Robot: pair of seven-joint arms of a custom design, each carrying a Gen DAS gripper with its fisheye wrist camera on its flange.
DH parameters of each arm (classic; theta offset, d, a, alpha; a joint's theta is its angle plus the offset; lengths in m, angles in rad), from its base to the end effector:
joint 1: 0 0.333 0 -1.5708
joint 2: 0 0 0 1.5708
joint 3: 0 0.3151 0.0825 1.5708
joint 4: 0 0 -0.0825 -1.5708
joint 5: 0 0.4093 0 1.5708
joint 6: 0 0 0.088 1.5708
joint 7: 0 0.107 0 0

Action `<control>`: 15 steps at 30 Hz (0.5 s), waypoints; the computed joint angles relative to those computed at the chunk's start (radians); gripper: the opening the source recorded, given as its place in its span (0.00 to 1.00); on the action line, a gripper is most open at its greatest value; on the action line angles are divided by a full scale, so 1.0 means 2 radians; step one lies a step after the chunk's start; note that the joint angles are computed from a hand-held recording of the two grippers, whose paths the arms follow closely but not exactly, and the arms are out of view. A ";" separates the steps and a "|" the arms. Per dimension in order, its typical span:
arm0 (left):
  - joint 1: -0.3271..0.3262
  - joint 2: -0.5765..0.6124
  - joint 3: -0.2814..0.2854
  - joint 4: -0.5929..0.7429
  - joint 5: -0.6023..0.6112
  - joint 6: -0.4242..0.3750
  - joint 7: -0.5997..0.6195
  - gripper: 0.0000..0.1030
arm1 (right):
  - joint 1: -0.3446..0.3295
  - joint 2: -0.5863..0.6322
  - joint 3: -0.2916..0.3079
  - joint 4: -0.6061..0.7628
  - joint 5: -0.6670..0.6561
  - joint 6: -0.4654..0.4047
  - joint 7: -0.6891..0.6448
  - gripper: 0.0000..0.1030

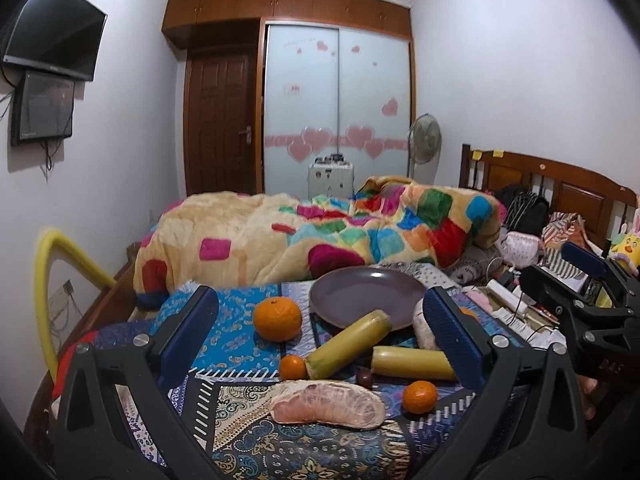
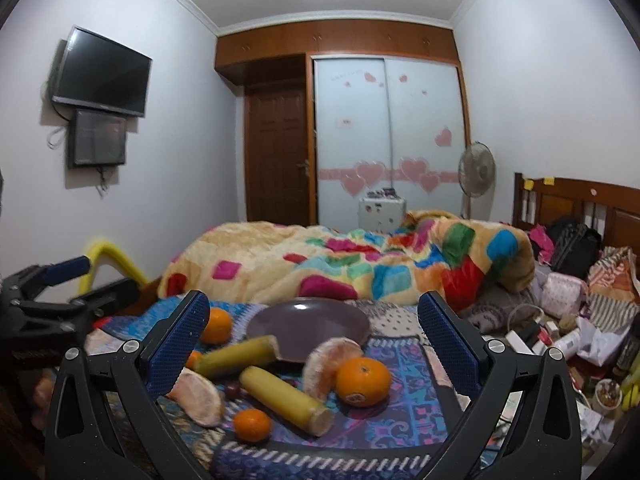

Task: Organize fruits
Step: 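Grasp the large orange with the left gripper while the right gripper grasps another orange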

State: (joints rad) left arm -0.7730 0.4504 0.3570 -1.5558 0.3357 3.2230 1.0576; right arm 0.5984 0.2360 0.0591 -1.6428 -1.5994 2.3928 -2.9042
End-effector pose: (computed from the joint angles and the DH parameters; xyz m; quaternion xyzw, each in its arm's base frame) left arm 0.6401 -0.3786 0.5348 -0.4508 0.6787 -0.4912 0.3081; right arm 0.5621 0.4185 0.5331 -0.5151 0.5839 -0.4644 0.4219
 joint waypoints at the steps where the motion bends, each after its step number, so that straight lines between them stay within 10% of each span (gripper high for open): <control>1: 0.011 0.005 -0.012 0.009 -0.002 -0.009 0.005 1.00 | -0.003 0.002 -0.001 0.001 0.011 -0.002 -0.008 1.00; 7: 0.060 0.042 -0.063 0.072 0.022 -0.076 0.013 1.00 | -0.016 0.012 -0.008 0.003 0.078 0.007 -0.054 1.00; 15: 0.170 0.122 -0.213 0.199 -0.007 -0.187 0.133 1.00 | -0.025 0.028 -0.020 0.008 0.140 0.019 -0.127 1.00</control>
State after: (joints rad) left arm -0.4321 0.6946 -0.0683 -1.1587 0.3222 2.8489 1.3230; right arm 0.5490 0.2913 0.0193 -1.6276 -1.3192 2.4311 -3.1576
